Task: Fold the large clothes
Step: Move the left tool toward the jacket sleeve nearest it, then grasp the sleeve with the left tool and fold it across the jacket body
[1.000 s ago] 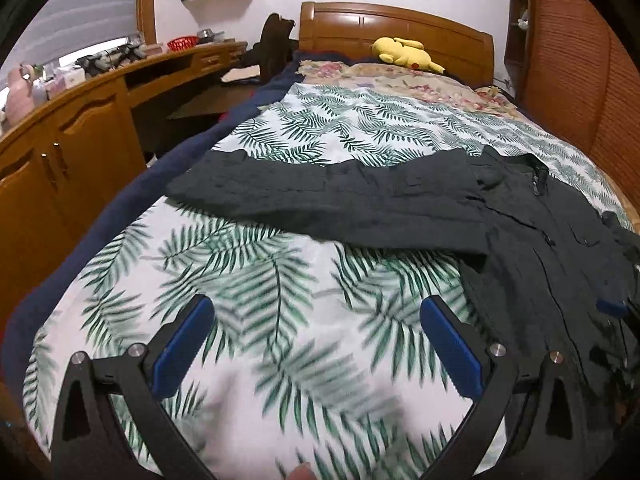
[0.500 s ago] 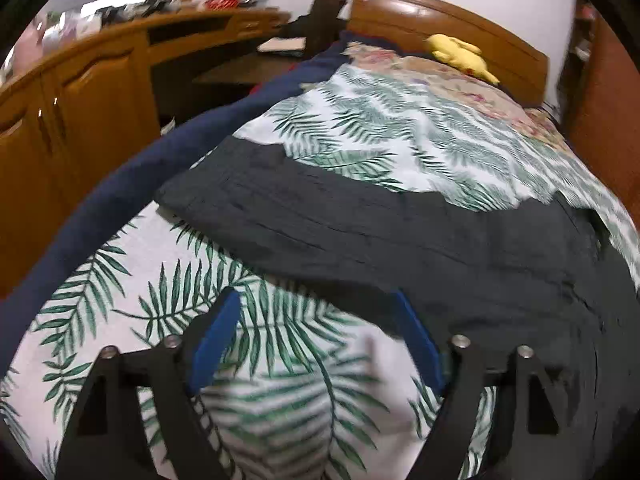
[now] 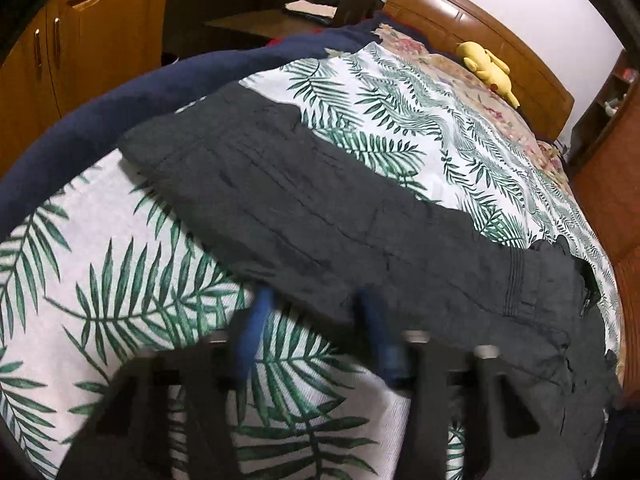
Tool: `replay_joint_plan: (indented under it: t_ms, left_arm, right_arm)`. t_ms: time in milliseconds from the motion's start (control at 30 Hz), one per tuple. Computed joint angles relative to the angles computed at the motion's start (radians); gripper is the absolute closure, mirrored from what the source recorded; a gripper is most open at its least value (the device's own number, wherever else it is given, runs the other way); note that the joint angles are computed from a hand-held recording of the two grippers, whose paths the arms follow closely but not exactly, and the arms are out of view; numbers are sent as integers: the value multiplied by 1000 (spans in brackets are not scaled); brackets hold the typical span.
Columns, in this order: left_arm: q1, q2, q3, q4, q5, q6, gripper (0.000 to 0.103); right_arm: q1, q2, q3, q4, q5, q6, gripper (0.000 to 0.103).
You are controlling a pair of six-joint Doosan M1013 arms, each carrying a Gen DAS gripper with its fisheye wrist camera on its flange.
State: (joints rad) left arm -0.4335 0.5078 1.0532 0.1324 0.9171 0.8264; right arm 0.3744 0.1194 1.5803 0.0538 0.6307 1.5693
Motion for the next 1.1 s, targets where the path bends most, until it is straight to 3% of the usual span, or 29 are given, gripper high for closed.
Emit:
replay_joint_plan:
  t_ms: [67, 133, 333, 667, 767, 1100]
  left_arm:
    - [0, 10, -22, -7, 22, 27, 98]
    - [-9, 18, -49, 19, 53, 34, 103]
    - [-79, 7, -114, 175, 74, 58, 103]
    - [-226, 0, -243, 192, 75, 237, 103]
    - [-265, -6, -243, 194, 65, 265, 103]
    - [-365, -90, -89, 216, -7, 235, 103]
  right_arm:
    - [1, 0, 1, -5, 0, 2, 0]
    - [4, 0, 1, -11, -1, 5, 0]
    - [11, -1, 1, -39, -7, 24, 0]
    - [3, -91, 53, -185, -85, 138, 0]
    - [-7, -126, 76, -257, -118, 192, 0]
    - [-67, -140, 82, -176, -133, 158, 0]
